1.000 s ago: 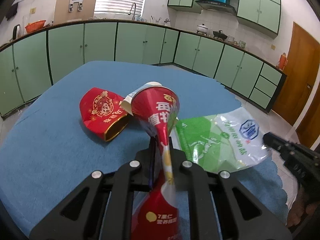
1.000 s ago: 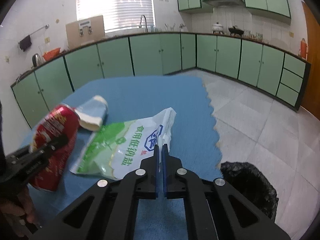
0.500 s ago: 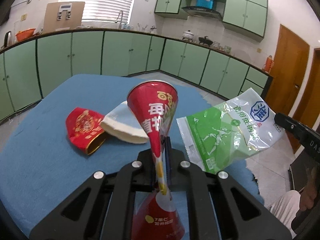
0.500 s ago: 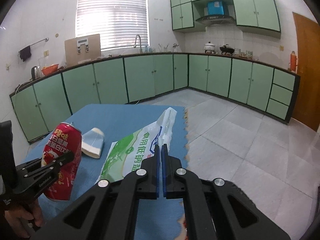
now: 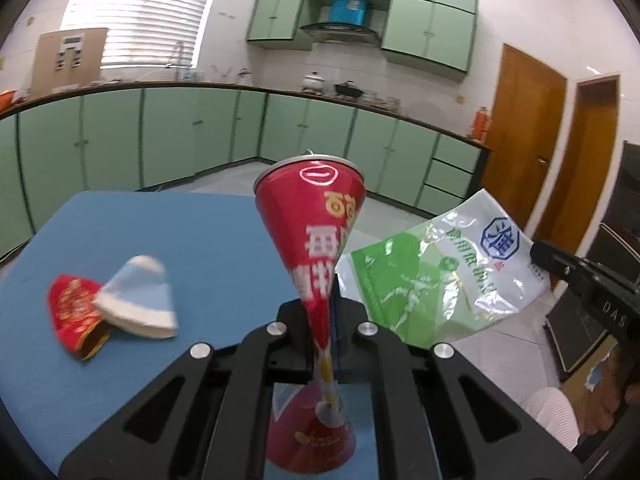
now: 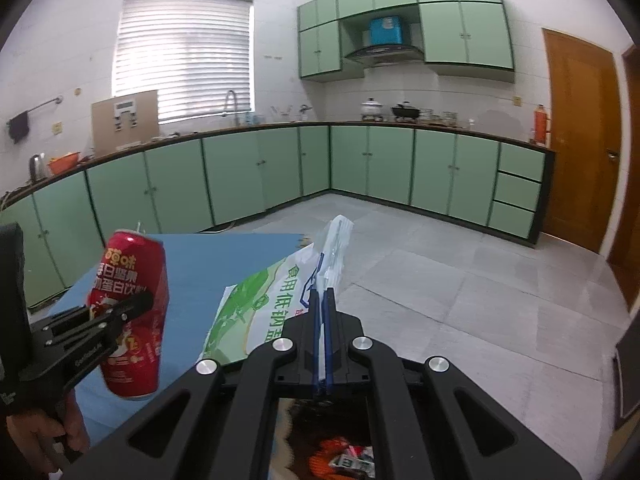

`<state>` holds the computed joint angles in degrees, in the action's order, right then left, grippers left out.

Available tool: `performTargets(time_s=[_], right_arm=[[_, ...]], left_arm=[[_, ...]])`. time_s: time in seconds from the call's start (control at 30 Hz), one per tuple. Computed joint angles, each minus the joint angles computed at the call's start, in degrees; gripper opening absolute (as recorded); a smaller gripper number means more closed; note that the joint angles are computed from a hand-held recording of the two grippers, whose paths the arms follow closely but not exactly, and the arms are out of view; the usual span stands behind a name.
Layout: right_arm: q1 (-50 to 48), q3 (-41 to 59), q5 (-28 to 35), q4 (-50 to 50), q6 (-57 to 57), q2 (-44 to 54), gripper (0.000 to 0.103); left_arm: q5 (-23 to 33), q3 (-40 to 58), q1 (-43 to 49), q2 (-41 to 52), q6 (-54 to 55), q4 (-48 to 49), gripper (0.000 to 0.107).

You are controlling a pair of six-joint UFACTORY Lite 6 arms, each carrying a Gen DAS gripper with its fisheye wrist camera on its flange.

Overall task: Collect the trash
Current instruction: 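Carry the red can with the left tool while the right tool carries the salt bag to the bin, then open both tools over the bin to drop the can and salt bag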

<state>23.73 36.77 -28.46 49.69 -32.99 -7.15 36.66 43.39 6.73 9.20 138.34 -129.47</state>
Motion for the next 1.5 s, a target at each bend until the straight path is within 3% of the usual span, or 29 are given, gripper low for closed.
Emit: performTargets(time_s=[0.3,0.47,0.9,1.03,1.2,1.33,1.5], right_arm=[[-11.7,-9.4,2.7,-2.5,0.7,-9.9,0.002],[-19.7,-13.0,4.9,-9.3,5.0,-12.5,0.002],[-33.0,-13.4,2.7,-35.3,27.2,-1.0,0.002],[-33.5,-12.3,1.9,-37.2,29.1,2.2,0.002],[-32.9,-10.7,1.8,-36.8,29.5,5.0,0.002],[-33.0,-10.0,1.9,-36.9,29.5,5.8,0.002],[-33.8,-8.7,2.0,-38.4,29.7,7.8,0.003]], left_arm=[[-1.5,5.4,-15.5,7.1,6.4,-11.0,0.004],[-2.4,10.8,-21.6,13.3,8.6,-15.3,0.004],[-8.2,27.4,-27.9,30.8,3.3,-11.6,0.008],[-9.6,31.3,-27.4,35.1,-0.5,-8.3,0.034],[-10.2,32.5,-26.4,35.6,-4.2,-4.6,0.04],[-8.9,30.7,-26.6,34.4,0.8,-9.1,0.054],[-8.1,29.0,-25.5,33.0,0.9,-9.1,0.054]])
